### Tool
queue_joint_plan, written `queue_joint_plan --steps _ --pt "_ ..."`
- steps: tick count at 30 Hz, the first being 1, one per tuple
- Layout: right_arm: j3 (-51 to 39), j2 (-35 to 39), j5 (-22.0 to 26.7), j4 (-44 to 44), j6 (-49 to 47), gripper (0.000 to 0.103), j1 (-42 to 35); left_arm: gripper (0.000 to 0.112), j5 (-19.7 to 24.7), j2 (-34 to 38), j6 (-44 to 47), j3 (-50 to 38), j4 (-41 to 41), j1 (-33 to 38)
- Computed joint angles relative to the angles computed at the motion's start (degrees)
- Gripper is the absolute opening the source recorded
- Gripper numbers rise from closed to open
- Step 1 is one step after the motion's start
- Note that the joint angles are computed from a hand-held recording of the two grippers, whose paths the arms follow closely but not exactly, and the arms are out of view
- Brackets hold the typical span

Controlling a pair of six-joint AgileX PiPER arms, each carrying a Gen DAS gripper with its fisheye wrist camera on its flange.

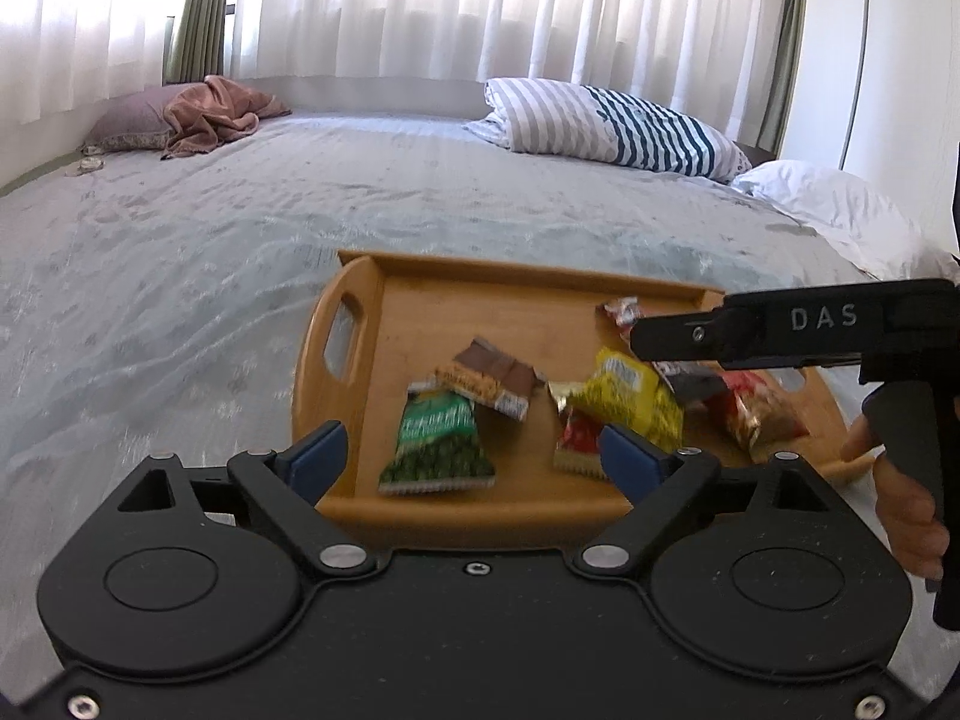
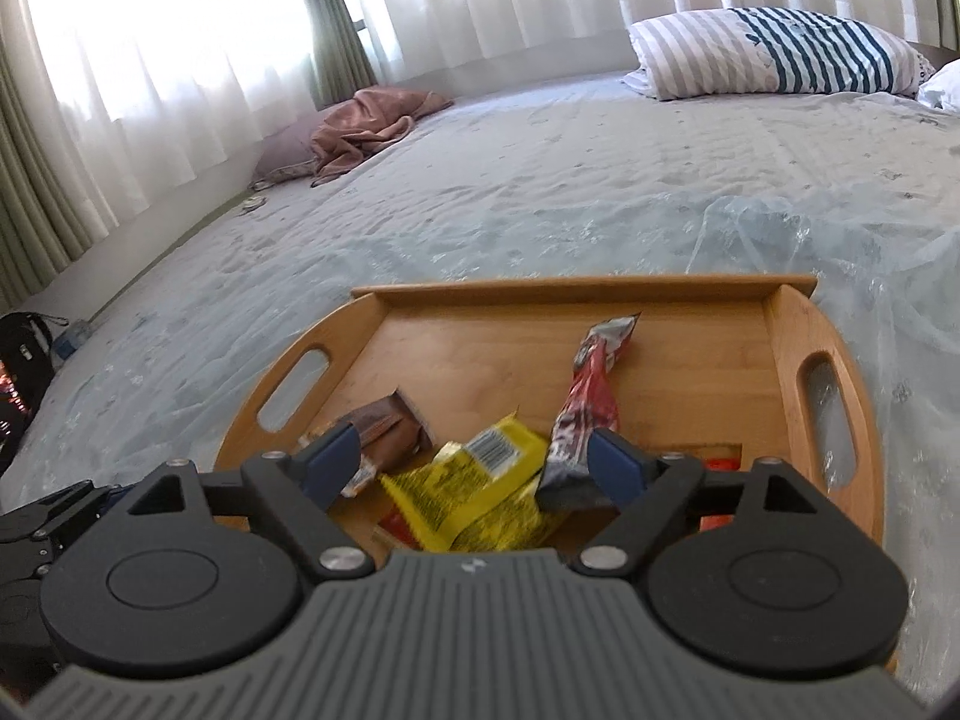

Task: Organize snacks
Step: 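Open the right gripper to drop the red strip packet onto the tray, then move both tools back toward the packets beside the tray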

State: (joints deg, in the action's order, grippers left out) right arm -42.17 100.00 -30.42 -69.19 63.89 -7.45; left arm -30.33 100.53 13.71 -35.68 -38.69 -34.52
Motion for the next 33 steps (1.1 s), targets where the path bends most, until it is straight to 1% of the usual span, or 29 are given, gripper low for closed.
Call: queue_joint_plan --steps 3,8,12,14,18,22,25,27,33 --pt "2.04 -1.19 -1.44 -0.97 -0.01 0.091 -0.71 0.091 -0.34 -1.43 -0.78 2.56 0.23 -0.59" --pt "5.48 -3.03 -3.47 -1.52 -0.96 0.091 -1.55 0.092 -2.36 -3.62 -0.22 6.48 -1.63 -2.09" --pt "8.42 -3.98 -5.05 -0.60 -3.03 0.091 -2.20 0.092 -3.14 -5.55 -3.22 10.12 -0.68 -2.80" --pt "10.19 -4.52 -5.30 1.09 -5.46 0.091 -2.24 0.092 -3.98 -6.39 -4.19 11.98 -1.22 -3.66" --pt "14.09 -5.78 -5.04 7.22 -12.95 0.091 -1.25 0.092 -5.61 -7.20 -4.98 14.62 -3.18 -5.86" --pt "16.82 -6.71 -5.45 10.29 -17.46 0.092 -0.67 0.092 -6.72 -7.43 -5.43 16.31 -5.37 -7.99" --pt "18.67 -7.17 -5.82 13.18 -21.11 0.093 0.05 0.092 -8.64 -6.85 -6.94 17.83 -6.91 -10.14" --pt "19.79 -7.08 -6.13 15.65 -23.66 0.094 0.64 0.092 -9.81 -6.48 -6.17 18.41 -9.16 -11.73" --pt "22.84 -5.88 -7.46 24.87 -31.93 0.095 3.22 0.092 -10.23 -7.34 -6.41 19.86 -12.40 -14.20"
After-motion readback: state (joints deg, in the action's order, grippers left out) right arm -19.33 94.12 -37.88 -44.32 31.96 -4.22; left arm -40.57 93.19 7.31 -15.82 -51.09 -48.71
